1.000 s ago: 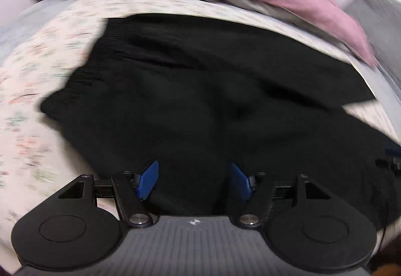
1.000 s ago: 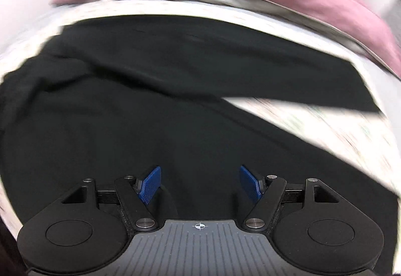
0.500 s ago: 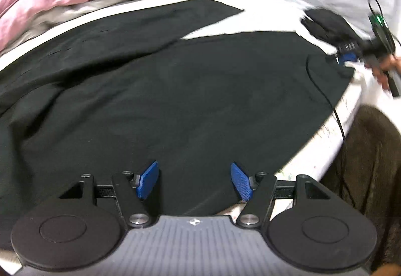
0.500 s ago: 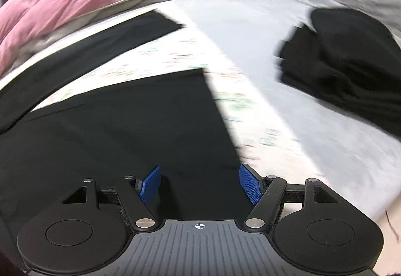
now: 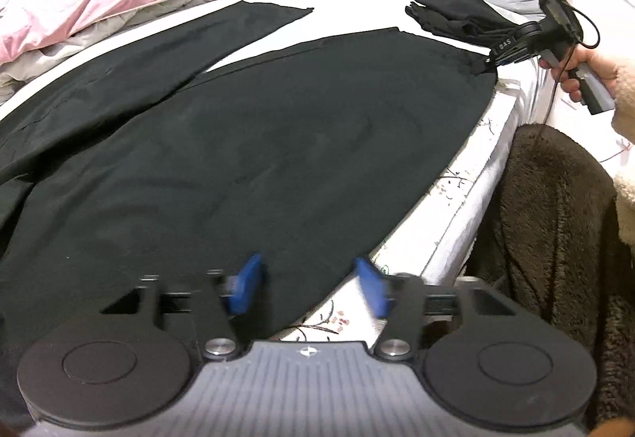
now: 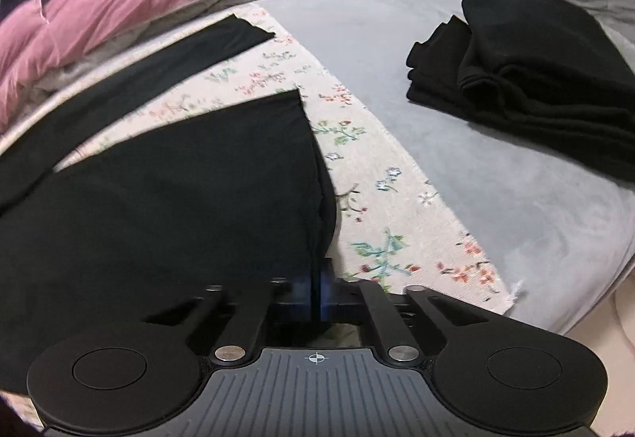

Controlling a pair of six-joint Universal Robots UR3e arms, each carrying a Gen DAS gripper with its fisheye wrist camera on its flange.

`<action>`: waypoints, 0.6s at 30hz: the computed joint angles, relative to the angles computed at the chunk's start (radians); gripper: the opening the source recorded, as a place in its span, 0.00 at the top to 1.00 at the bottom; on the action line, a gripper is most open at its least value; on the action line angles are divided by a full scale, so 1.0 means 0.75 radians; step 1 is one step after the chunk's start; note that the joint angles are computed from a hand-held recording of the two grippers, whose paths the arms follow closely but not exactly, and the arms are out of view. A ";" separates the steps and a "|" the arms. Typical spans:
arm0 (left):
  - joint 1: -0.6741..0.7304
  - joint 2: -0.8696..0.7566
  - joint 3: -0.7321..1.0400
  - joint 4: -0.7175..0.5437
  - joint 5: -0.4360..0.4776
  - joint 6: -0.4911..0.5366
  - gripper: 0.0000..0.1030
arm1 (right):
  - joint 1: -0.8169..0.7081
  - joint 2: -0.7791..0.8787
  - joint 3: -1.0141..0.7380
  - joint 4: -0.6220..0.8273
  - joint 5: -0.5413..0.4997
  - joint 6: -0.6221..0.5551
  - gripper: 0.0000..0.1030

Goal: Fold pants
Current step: 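Open both grippers and release the pants onto the sheet, then pinch the pants edge with the right gripper and release it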

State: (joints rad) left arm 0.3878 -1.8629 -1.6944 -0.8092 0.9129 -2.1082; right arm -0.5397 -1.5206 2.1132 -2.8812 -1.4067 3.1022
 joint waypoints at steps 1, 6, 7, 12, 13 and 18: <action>0.005 0.006 -0.003 -0.014 -0.006 0.002 0.63 | 0.024 -0.011 -0.002 -0.011 -0.036 -0.004 0.98; 0.023 0.037 0.007 -0.107 -0.066 -0.002 0.83 | 0.103 -0.094 -0.026 0.026 -0.157 -0.027 0.99; 0.033 0.041 0.019 -0.154 -0.089 0.013 0.83 | 0.126 -0.097 -0.039 0.038 -0.201 -0.032 0.99; 0.043 0.061 0.061 -0.334 -0.116 0.106 0.83 | 0.197 -0.142 -0.047 0.141 -0.368 -0.048 0.99; 0.045 0.061 0.072 -0.370 -0.118 0.125 0.83 | 0.206 -0.150 -0.036 0.155 -0.399 -0.046 0.99; 0.034 0.024 0.148 -0.498 -0.085 0.181 0.80 | 0.244 -0.158 0.008 0.194 -0.494 -0.021 0.98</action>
State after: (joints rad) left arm 0.4134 -1.8447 -1.5830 -1.1826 0.8491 -1.9726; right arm -0.3569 -1.6394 2.1194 -2.7358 -1.7773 3.0866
